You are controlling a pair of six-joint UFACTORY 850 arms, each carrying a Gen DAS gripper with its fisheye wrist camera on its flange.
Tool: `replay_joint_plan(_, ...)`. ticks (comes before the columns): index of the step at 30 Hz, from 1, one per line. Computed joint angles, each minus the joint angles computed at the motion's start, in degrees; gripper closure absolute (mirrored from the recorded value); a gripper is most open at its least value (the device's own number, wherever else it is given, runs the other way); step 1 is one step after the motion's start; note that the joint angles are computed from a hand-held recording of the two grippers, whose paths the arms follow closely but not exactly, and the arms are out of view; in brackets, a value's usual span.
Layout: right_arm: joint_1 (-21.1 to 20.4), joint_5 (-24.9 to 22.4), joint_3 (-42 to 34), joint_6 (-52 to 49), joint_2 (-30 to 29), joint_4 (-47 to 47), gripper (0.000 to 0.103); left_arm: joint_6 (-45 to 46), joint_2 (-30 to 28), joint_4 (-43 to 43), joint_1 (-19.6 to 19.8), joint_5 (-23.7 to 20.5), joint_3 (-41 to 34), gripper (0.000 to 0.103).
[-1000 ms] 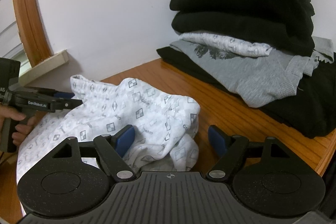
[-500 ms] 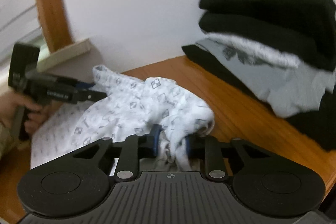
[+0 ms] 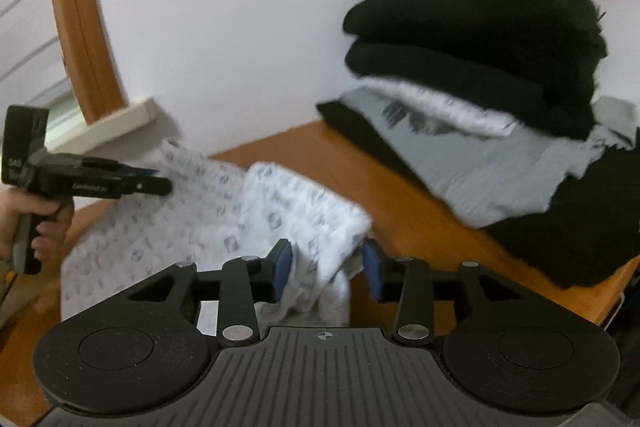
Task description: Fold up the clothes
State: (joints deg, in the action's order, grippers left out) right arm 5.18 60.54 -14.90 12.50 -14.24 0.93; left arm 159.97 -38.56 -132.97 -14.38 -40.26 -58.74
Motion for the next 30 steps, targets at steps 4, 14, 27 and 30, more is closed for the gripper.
replay_joint_plan(4, 0.17, 0.66, -0.16, -4.12, 1.6, 0.54, 0.062, 1.21, 2.43, -1.86, -1.24, 0.15, 1.0, 0.048)
replay_joint_plan(14, -5.43, -20.28, -15.21, -3.07, -1.65, -27.55, 0.075, 3.39, 3.21, -5.3, -6.48, 4.2, 0.72, 0.048)
replay_joint_plan(27, -4.15, -9.91, -5.15, -22.51, 3.62, -27.85, 0.086, 3.54, 5.19, -4.66, -9.24, 6.42, 1.12, 0.043)
replay_joint_plan(30, -3.89, -9.9, -5.04, -24.09, 3.51, -27.86, 0.085, 0.57, 5.04, 0.46, -10.33, 7.53, 0.26, 0.046)
